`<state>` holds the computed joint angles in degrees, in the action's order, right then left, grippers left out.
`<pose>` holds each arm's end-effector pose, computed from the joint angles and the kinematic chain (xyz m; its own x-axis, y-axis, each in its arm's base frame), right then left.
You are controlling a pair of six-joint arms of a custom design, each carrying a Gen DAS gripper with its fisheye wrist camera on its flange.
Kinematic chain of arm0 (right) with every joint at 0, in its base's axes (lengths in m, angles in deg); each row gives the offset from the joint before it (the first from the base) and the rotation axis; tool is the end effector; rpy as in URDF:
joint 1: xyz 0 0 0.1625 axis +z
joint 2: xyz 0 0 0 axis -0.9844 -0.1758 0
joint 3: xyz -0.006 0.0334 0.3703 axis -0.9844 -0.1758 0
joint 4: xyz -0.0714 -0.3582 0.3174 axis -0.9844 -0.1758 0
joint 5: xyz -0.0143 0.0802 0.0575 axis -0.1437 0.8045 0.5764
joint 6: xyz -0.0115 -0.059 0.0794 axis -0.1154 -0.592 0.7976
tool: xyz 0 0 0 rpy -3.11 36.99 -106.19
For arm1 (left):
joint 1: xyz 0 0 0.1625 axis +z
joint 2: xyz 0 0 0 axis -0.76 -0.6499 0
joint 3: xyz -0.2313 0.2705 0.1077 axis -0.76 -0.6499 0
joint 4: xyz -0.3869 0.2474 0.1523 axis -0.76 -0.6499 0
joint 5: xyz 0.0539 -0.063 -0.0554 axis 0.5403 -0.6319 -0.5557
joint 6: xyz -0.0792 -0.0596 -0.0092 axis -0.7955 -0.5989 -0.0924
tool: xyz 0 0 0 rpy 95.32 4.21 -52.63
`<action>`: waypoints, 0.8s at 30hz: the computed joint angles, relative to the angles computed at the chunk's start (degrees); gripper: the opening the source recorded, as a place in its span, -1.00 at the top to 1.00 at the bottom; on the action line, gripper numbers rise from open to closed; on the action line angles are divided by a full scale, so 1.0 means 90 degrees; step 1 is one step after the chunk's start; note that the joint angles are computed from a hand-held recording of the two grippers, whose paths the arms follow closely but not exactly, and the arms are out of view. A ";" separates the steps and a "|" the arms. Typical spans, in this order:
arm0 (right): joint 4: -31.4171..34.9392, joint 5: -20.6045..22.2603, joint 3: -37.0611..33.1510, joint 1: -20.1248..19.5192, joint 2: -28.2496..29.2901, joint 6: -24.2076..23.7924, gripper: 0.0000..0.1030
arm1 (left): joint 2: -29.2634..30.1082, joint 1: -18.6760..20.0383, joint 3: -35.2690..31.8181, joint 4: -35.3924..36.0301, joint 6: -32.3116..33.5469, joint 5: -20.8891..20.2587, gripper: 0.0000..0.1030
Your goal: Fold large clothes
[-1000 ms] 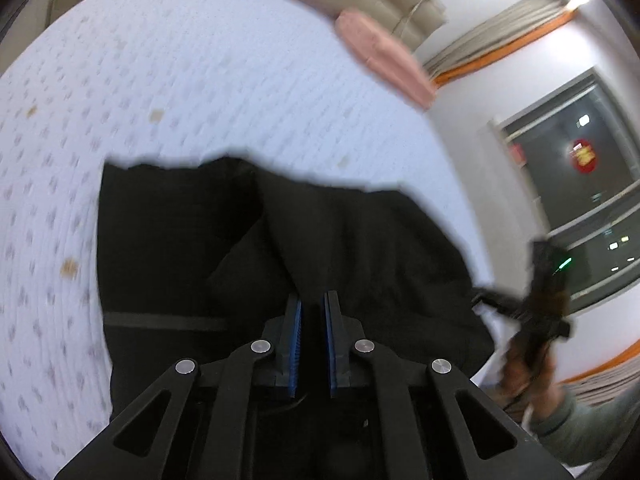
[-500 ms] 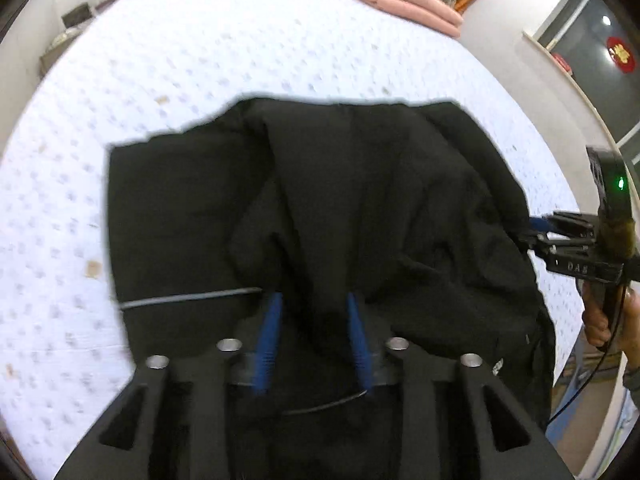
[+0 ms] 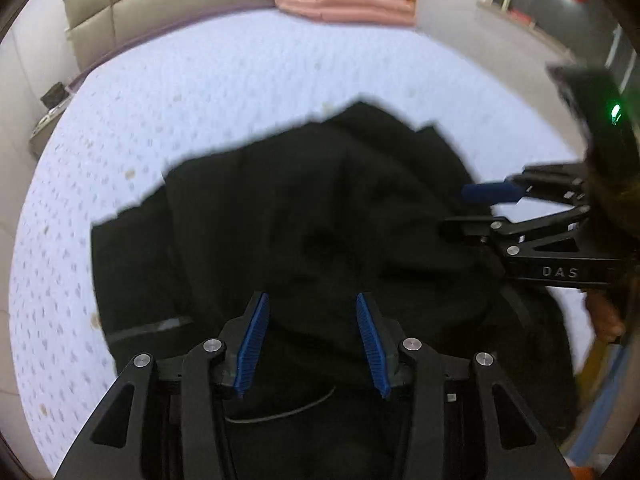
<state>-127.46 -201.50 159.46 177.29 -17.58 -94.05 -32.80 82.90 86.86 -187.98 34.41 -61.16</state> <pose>0.1422 -0.4922 0.4442 -0.7140 -0.3151 0.6253 -0.4714 0.8766 -0.0966 -0.4809 -0.5460 0.0787 -0.6686 0.4392 -0.6001 0.5817 0.8116 -0.0542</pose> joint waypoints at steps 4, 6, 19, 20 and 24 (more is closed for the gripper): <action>-0.0464 -0.0217 0.0612 -0.0173 -0.0238 -0.0436 0.12 | 0.0148 0.0050 0.0379 -0.0132 -0.0354 0.0377 0.09; -0.0553 -0.0179 0.0709 -0.0270 -0.0283 -0.0467 0.12 | 0.0220 0.0064 0.0371 -0.0125 -0.0405 0.0469 0.09; -0.1020 0.0280 -0.0847 0.0048 0.0877 -0.0585 0.13 | 0.0544 0.0225 -0.0963 -0.0778 0.0159 0.0927 -0.19; -0.1218 0.0311 -0.0954 0.0034 0.1081 -0.0684 0.13 | 0.0721 0.0313 -0.1142 -0.0746 0.0171 0.1045 -0.19; -0.1196 0.0265 -0.1444 -0.0164 0.1883 -0.0903 0.24 | 0.1142 0.0718 -0.1590 -0.0150 -0.0292 0.0793 -0.19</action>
<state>-138.22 -199.11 146.46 175.81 -0.63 -102.19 -22.52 89.36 72.55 -189.33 31.78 -54.02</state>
